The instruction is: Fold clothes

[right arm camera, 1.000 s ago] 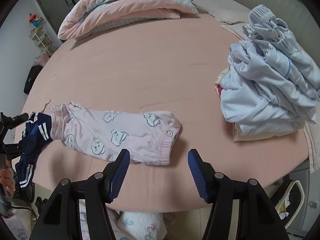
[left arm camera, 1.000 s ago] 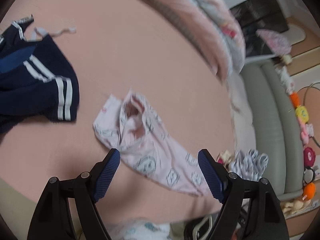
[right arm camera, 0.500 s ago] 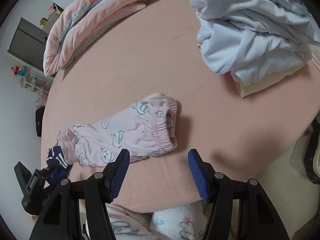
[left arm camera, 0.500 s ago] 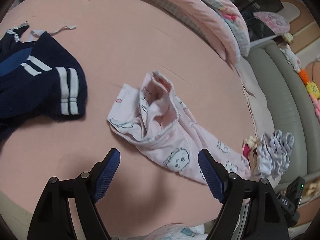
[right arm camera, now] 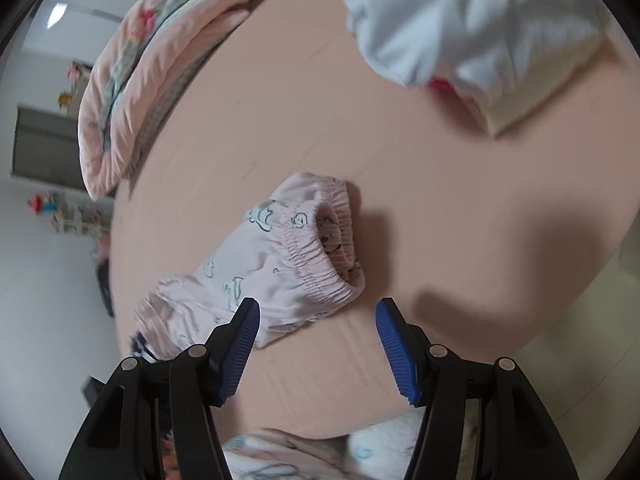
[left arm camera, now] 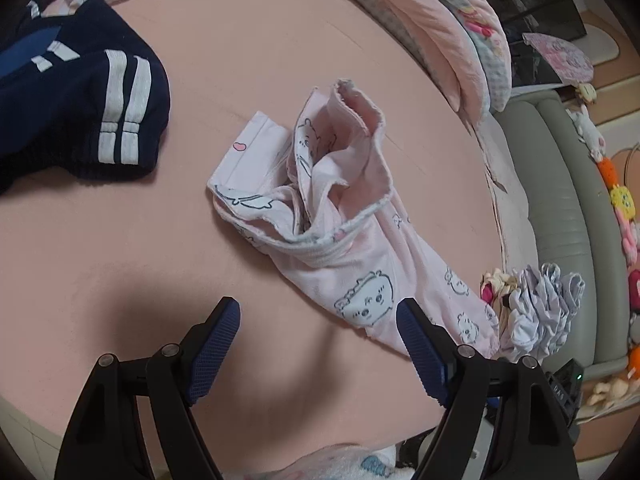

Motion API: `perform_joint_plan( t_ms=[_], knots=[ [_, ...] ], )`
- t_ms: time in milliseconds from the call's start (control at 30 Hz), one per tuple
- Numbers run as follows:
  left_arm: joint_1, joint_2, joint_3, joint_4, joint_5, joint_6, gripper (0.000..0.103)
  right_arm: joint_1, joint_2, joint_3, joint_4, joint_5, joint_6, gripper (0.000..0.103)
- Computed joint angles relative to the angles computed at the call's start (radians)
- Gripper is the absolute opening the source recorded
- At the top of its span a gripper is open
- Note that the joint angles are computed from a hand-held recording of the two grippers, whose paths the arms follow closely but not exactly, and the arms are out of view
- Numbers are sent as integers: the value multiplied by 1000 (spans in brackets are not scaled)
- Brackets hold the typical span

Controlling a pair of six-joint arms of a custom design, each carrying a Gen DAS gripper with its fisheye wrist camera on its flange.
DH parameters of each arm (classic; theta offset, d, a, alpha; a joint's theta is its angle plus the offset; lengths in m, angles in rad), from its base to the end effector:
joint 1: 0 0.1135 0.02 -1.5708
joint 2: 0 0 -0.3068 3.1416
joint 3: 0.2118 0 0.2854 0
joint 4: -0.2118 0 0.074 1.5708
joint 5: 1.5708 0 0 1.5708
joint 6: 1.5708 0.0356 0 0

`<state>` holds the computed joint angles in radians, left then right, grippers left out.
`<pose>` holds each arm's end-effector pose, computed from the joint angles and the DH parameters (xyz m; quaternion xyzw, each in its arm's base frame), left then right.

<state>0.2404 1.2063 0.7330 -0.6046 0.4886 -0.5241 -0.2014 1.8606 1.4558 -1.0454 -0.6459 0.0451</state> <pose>0.2334 0.0400 0.2335 -0.2962 0.8951 -0.2657 0.2012 0.3963 -0.0590 0.2511 0.0974 0.9418 0.3114 0.0817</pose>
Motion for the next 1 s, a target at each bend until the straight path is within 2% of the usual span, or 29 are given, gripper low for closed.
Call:
perform_joint_plan(
  t_ms=[133, 267, 567, 700, 767, 833, 1000],
  knots=[
    [-9, 44, 14, 38, 7, -25, 80, 4, 23, -36, 18, -69, 48, 60],
    [-16, 86, 28, 74, 25, -30, 80, 19, 14, -85, 87, -94, 102, 60],
    [-14, 122, 2, 150, 55, -81, 80, 54, 32, -112, 188, -62, 181, 60],
    [-15, 117, -1, 161, 49, -70, 80, 66, 45, -116, 223, -54, 204, 60],
    [-18, 121, 6, 165, 30, -69, 76, 77, 51, -109, 234, -40, 202, 60],
    [-14, 126, 14, 157, 16, -62, 65, 81, 54, -105, 248, -38, 203, 60],
    [17, 137, 10, 162, 46, -52, 53, 85, 64, -111, 298, -46, 221, 60]
  ],
)
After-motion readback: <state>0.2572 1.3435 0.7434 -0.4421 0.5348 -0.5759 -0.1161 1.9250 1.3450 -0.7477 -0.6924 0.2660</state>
